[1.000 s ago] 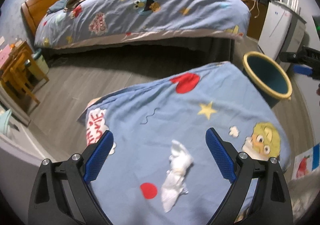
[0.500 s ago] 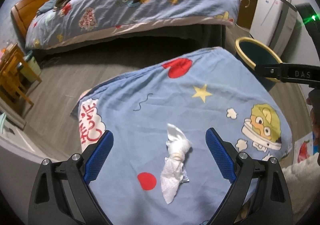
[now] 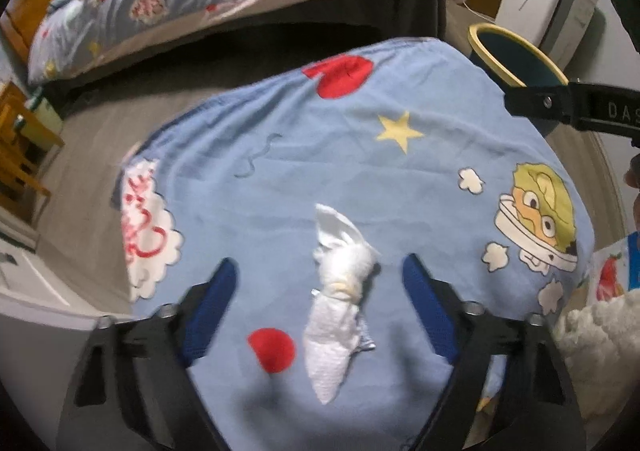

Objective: Collect trash
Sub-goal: 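Grasp the white tissue with the left tool while the right tool grasps the small white wrapper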

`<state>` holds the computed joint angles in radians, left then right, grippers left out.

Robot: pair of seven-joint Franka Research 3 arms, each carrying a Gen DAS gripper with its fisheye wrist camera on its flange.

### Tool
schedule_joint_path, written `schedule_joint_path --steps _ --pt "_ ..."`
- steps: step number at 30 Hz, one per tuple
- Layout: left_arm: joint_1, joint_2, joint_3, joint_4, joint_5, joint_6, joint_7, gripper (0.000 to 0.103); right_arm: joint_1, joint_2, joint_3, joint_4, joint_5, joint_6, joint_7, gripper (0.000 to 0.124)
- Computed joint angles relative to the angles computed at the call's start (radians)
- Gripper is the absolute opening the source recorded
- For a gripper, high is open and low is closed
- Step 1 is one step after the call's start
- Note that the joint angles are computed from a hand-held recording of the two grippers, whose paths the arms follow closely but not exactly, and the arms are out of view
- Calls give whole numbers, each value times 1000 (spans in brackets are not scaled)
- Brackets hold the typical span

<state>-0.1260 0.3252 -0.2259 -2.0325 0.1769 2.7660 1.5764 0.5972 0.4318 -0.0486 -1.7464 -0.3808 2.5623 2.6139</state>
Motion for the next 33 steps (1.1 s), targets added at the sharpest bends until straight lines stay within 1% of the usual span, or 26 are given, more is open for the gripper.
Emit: schedule_joint_path --steps 1,5,6,7,8,9,11,14,18,21,24,26,28,29,31,33 --pt "0 5 -3 6 -3 -11 3 68 -2 3 1 3 3 1 -4 97" --pt "9 27 -26 29 -33 -64 52 49 -7 12 2 9 14 7 -17 97" --pt "9 32 -29 34 -38 -77 61 38 -9 13 3 10 19 10 -21 97" --pt "11 37 -34 41 -48 -96 76 32 -9 14 3 11 22 12 -25 97" --pt "11 39 -35 45 -55 -106 86 19 -8 16 2 13 24 12 -29 97" --pt "10 42 -37 51 -60 -121 97 11 -8 18 2 15 25 14 -32 97" --pt "12 41 -38 54 -75 -129 110 9 -7 23 5 21 33 15 -46 97" --pt "37 28 -47 57 -142 -112 125 8 -9 35 15 32 57 19 -75 97" --pt "56 7 -30 56 -191 -75 86 8 -18 62 45 51 127 29 -138 97" --pt "63 -6 -4 49 -187 -54 41 8 -14 89 62 75 180 24 -184 97" --pt "81 -11 2 50 -196 -50 28 8 4 136 80 124 217 11 -247 97" --pt "86 -13 5 52 -190 -51 24 8 21 159 85 143 235 21 -277 92" --pt "100 -14 -2 51 -204 -51 36 8 30 192 103 178 268 20 -324 75" --pt "107 -17 -7 48 -214 -50 45 8 34 208 111 197 284 16 -347 72" --pt "116 -18 -11 48 -227 -49 62 8 41 246 131 241 319 -2 -406 59" --pt "119 -12 -9 54 -229 -51 73 8 52 272 134 275 342 -22 -446 52"
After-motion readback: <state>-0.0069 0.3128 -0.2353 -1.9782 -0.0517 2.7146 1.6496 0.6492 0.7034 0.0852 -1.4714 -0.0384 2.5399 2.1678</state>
